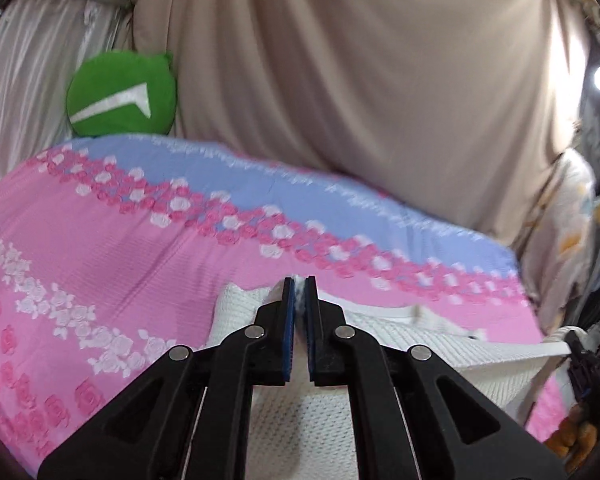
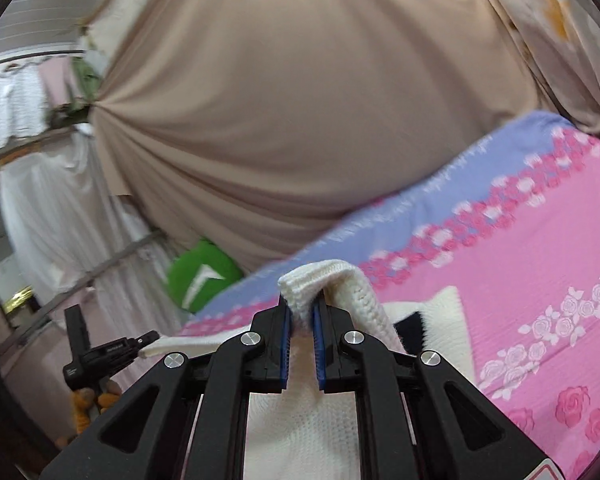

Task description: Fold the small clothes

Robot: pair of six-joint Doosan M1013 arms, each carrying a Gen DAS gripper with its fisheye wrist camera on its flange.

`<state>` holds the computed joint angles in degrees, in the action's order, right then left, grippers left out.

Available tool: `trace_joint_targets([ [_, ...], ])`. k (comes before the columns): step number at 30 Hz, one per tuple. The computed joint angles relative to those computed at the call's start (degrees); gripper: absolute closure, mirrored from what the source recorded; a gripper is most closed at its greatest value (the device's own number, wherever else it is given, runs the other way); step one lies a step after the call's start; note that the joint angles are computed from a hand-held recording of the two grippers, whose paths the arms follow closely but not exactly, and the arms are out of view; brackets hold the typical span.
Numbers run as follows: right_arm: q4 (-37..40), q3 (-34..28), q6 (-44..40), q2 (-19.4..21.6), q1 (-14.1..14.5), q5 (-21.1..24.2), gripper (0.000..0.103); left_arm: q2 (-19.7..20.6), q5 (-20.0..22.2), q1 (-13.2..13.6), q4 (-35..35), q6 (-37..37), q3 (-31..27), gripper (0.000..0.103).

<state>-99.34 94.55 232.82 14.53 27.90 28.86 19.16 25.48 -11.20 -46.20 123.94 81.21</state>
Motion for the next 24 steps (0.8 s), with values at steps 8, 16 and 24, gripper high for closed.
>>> trace_joint_targets([
  [8, 11.19, -4.45, -6.39, 5.55, -3.94, -3.98, 0.094, 8.43, 3.36, -1.79, 19.48, -21.53, -8.46, 0.099],
  [16, 28.96, -7.86, -24.59, 7.79, -4.55, -1.94, 0.093, 10.44, 4.58, -2.99, 28.32, -28.42, -10.27, 0.099],
  [24, 37.74, -10.89, -35.94, 9.21, -3.80, 3.45, 0.092, 10.07, 4.28, -4.89, 41.80, -37.05, -9.82, 0.099],
])
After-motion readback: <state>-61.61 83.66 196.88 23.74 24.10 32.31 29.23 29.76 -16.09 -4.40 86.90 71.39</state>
